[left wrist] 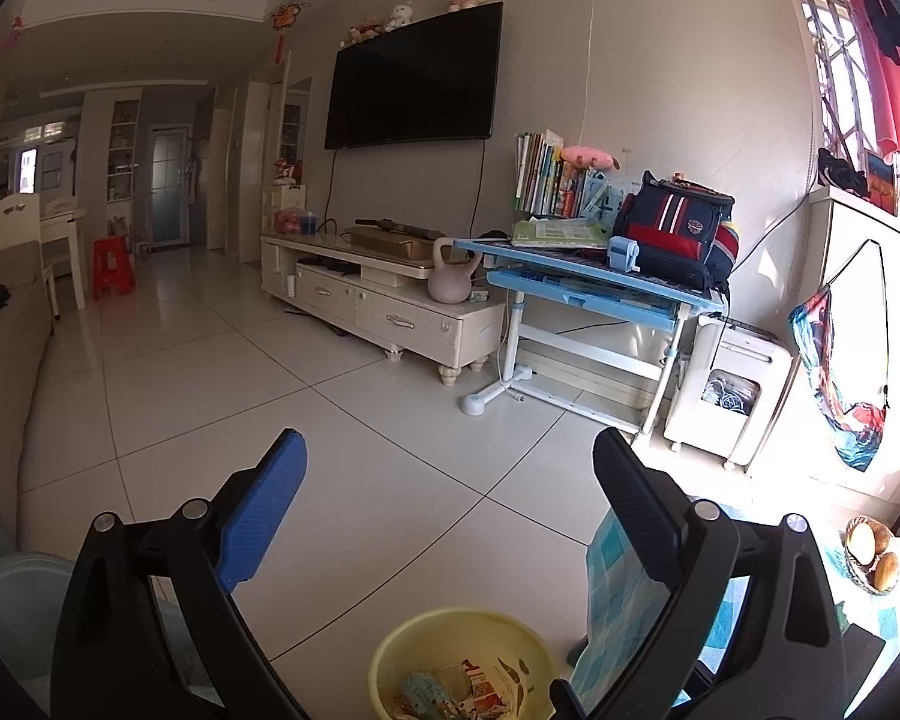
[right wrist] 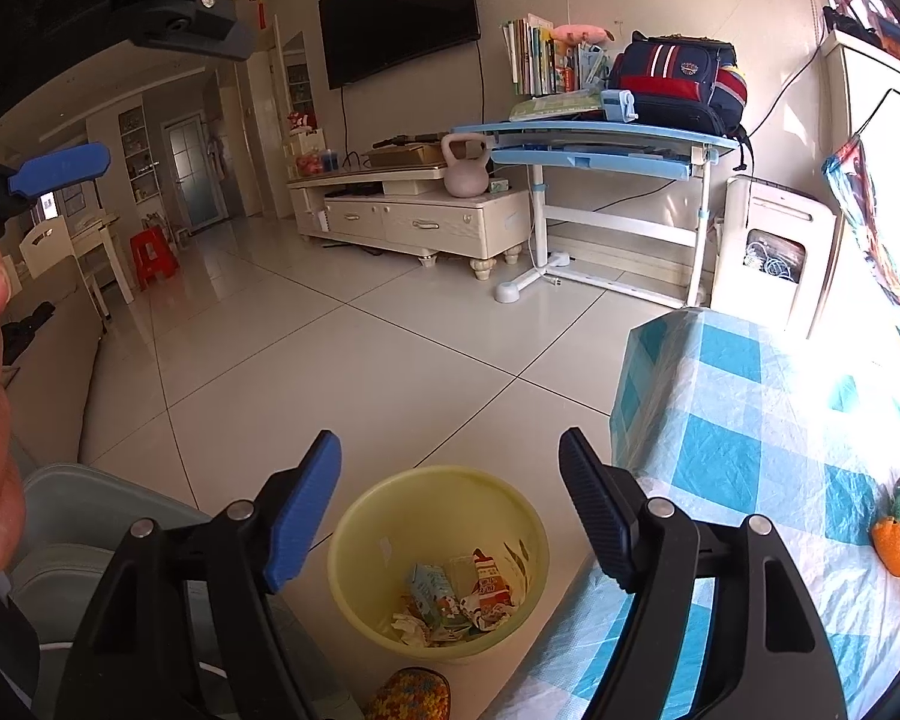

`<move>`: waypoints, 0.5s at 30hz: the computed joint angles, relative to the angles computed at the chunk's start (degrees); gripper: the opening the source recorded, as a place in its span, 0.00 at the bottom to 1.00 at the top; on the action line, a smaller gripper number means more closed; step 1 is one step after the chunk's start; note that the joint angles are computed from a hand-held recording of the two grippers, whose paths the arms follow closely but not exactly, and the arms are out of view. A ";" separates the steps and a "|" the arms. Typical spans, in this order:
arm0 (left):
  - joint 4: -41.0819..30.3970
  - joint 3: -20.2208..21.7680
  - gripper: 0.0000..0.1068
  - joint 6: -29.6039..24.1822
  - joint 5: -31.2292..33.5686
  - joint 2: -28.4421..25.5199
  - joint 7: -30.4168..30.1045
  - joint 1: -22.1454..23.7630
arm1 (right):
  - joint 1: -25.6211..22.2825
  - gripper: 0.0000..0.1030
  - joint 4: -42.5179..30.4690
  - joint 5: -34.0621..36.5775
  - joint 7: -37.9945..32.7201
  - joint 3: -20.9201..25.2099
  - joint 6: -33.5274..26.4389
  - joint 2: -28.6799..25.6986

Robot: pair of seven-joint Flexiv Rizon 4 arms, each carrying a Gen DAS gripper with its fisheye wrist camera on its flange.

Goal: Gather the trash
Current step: 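Move both open grippers back toward the table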

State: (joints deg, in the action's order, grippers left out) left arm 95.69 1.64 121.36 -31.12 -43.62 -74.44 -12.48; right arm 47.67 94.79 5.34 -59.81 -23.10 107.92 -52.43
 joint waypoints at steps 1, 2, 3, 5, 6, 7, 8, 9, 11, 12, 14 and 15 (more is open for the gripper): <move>0.02 0.07 0.87 0.12 -0.02 0.01 0.01 -0.11 | -0.23 0.70 0.58 0.07 -0.06 0.38 0.30 0.35; 0.01 0.00 0.87 0.12 0.09 0.03 0.00 -0.08 | -0.51 0.70 1.26 0.20 -0.12 0.83 0.54 0.80; 0.05 -0.11 0.87 0.13 0.31 0.07 -0.05 0.07 | -0.59 0.70 2.03 0.46 -0.20 1.03 0.86 1.22; -0.06 0.02 0.87 0.21 0.22 -0.02 0.07 -0.21 | -0.38 0.70 3.90 1.13 -0.68 0.93 1.51 2.14; 0.16 -0.20 0.87 0.40 0.64 0.09 -0.05 0.01 | -0.34 0.70 4.89 1.47 -1.00 0.98 1.88 2.65; 0.14 -0.20 0.87 0.52 0.70 0.05 0.00 -0.11 | -0.11 0.70 5.83 1.91 -1.31 0.86 2.09 3.14; 0.15 -0.18 0.87 0.64 0.73 0.03 0.09 -0.25 | 0.08 0.70 6.81 2.37 -1.66 0.72 2.39 3.61; 0.28 -0.25 0.87 0.87 0.96 0.07 0.11 -0.23 | 0.34 0.70 7.69 2.89 -1.97 0.50 2.57 4.04; 0.69 -0.52 0.87 1.49 1.64 0.21 0.13 -0.19 | 0.75 0.70 9.38 3.88 -2.51 0.18 2.81 4.93; 0.78 -0.63 0.87 1.74 1.94 0.23 0.20 -0.18 | 0.99 0.70 10.27 4.37 -2.81 -0.01 3.01 5.38; 0.85 -0.83 0.87 2.41 2.44 0.23 0.35 -0.27 | 1.50 0.70 11.86 5.28 -3.42 -0.48 3.24 6.20; 0.90 -1.05 0.87 2.80 2.74 0.24 0.38 -0.33 | 1.74 0.70 12.75 5.67 -3.80 -0.72 3.38 6.68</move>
State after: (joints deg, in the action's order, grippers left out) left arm 96.59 0.59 124.16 -28.38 -43.38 -74.06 -12.81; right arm 49.41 107.55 11.01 -63.60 -23.81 111.29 -45.74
